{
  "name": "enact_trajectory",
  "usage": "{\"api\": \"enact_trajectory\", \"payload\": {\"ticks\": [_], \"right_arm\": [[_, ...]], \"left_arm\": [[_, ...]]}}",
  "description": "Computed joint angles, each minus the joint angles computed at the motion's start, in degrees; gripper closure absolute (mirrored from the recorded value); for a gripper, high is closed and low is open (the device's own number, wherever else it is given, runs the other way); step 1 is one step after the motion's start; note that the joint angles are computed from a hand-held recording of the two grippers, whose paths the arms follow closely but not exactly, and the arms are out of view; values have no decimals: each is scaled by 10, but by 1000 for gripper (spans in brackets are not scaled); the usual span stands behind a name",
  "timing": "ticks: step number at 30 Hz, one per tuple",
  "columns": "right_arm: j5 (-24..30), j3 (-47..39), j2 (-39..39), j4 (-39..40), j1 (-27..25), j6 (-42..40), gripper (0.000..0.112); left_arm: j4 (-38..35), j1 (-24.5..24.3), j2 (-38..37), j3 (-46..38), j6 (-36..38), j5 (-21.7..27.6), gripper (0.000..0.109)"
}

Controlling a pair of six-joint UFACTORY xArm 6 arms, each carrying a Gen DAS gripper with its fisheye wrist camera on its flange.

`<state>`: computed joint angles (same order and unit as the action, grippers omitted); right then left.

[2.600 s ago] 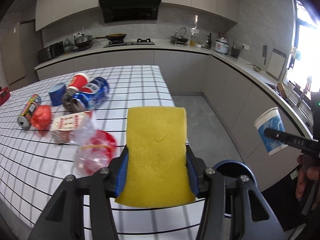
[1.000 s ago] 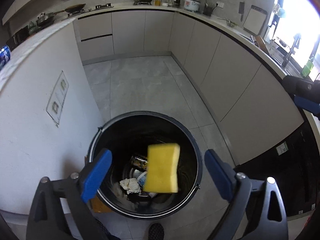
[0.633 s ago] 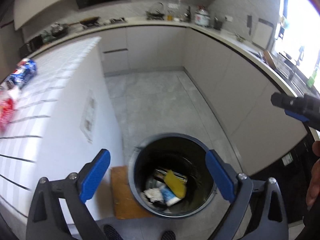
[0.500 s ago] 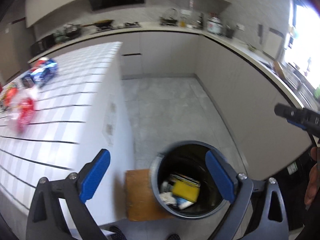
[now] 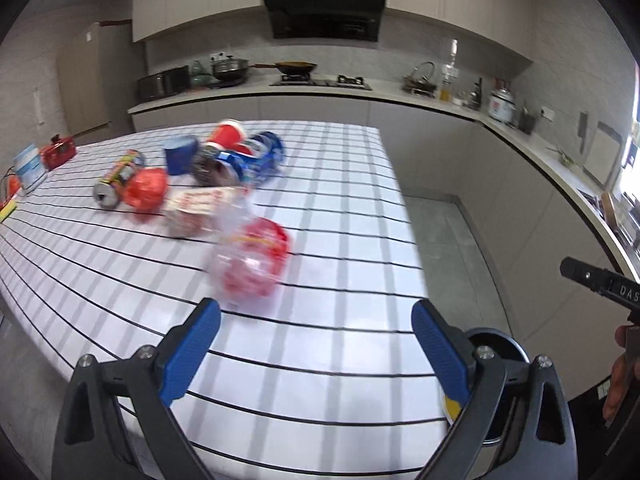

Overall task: Collect trash
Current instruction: 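Move the right gripper to the clear plastic bag with red contents and grasp it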

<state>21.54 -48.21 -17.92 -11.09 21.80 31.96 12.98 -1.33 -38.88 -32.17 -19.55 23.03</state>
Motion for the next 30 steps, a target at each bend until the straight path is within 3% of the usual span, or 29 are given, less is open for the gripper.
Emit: {"api": "enact_trajectory", "payload": {"ticks": [8, 17, 20, 30], "right_arm": [[35, -155, 128, -108, 104, 135, 35], [88, -388, 321, -126, 195, 176, 35], [112, -465, 383, -110, 216, 164, 35], [217, -661, 529, -83, 256, 131, 35]], "left_arm": [[-223, 153, 71, -56, 276, -19, 12], [-430, 240, 191, -136, 555, 12, 12], [-471, 259, 222, -163, 611, 29, 12], [-528, 279, 285, -225, 690, 81, 12]]}}
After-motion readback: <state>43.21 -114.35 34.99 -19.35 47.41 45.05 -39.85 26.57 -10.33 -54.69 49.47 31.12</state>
